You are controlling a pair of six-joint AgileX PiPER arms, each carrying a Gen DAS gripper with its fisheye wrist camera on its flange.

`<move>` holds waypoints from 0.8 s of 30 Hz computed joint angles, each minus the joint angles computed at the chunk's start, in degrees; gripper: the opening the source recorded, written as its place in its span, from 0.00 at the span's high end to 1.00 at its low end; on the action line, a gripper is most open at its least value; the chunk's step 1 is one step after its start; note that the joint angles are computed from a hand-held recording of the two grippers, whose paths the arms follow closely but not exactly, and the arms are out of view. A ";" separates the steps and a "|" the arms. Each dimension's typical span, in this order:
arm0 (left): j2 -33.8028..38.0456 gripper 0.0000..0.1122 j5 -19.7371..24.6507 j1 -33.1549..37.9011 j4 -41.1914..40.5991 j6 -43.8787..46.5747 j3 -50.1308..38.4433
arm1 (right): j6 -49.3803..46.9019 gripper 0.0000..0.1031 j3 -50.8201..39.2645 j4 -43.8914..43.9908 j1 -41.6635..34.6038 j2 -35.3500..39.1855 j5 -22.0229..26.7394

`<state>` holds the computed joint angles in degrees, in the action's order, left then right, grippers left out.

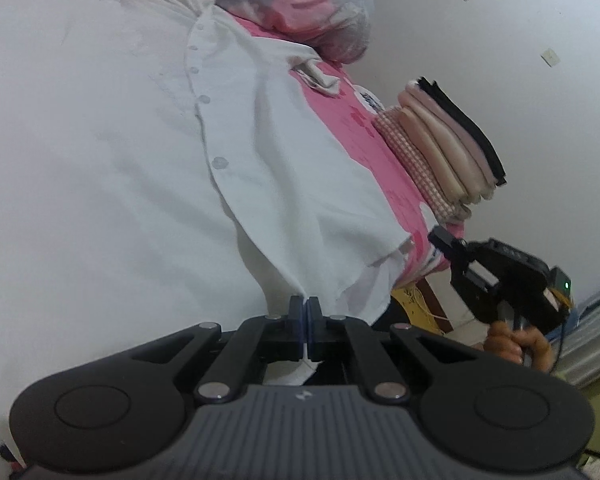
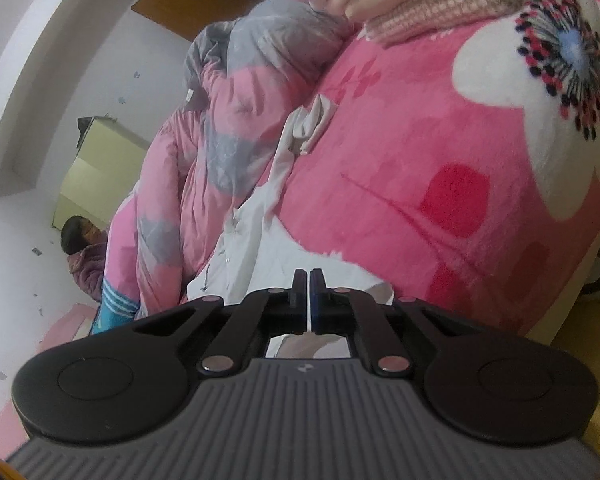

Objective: Fold clothes

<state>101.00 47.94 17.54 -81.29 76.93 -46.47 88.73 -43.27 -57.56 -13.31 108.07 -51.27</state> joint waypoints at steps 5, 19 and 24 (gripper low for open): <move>0.64 0.98 0.38 1.77 -1.27 -0.21 -0.73 | 8.00 0.81 -2.47 -8.81 -0.01 1.88 -2.17; 1.10 0.98 1.65 5.78 -1.46 -0.86 -0.63 | 6.44 1.00 -8.93 -13.43 6.75 2.62 1.82; 0.89 0.99 3.68 4.87 -1.85 1.87 0.17 | 2.24 1.00 -4.87 -9.80 2.83 -1.72 -2.14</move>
